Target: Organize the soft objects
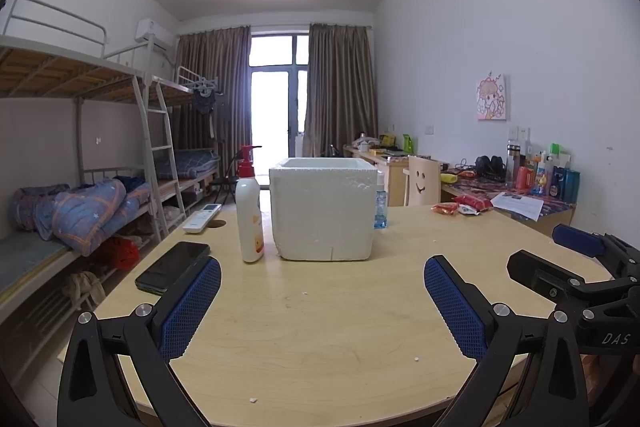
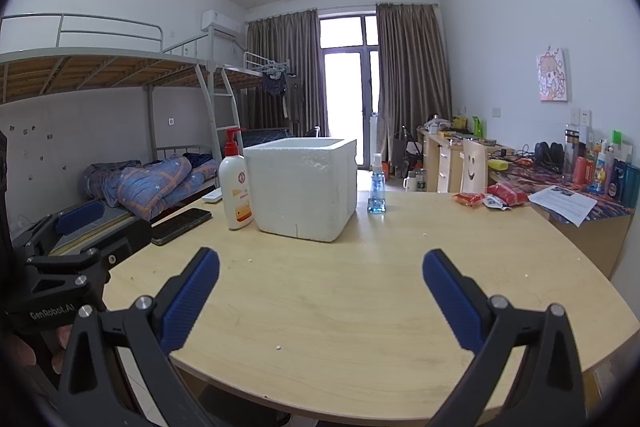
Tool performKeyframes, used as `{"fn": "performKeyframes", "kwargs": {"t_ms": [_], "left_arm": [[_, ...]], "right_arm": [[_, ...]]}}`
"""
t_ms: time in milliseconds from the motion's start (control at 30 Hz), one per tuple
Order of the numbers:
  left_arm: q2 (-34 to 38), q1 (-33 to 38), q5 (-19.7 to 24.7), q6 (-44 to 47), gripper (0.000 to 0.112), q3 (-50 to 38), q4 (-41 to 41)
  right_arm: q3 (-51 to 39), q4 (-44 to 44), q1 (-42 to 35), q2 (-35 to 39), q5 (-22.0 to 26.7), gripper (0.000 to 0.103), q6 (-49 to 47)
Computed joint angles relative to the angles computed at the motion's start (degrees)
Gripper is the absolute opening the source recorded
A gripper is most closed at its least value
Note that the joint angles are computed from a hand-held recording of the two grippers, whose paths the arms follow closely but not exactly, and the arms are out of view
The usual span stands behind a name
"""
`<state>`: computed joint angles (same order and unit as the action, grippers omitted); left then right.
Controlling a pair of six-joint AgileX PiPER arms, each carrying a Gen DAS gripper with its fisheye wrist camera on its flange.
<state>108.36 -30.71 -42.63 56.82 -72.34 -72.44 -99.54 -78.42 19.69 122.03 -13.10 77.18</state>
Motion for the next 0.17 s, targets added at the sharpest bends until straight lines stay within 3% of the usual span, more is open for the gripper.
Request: {"fn": "performKeyframes", "kwargs": {"t_ms": [167], "left_arm": [[0.12,-0.16,0.23,0.38,0.102,-0.28,-0.13]], "right_arm": [[-0.14,-0.95,0.06,0.04,0.29,0.103,0.96]]}}
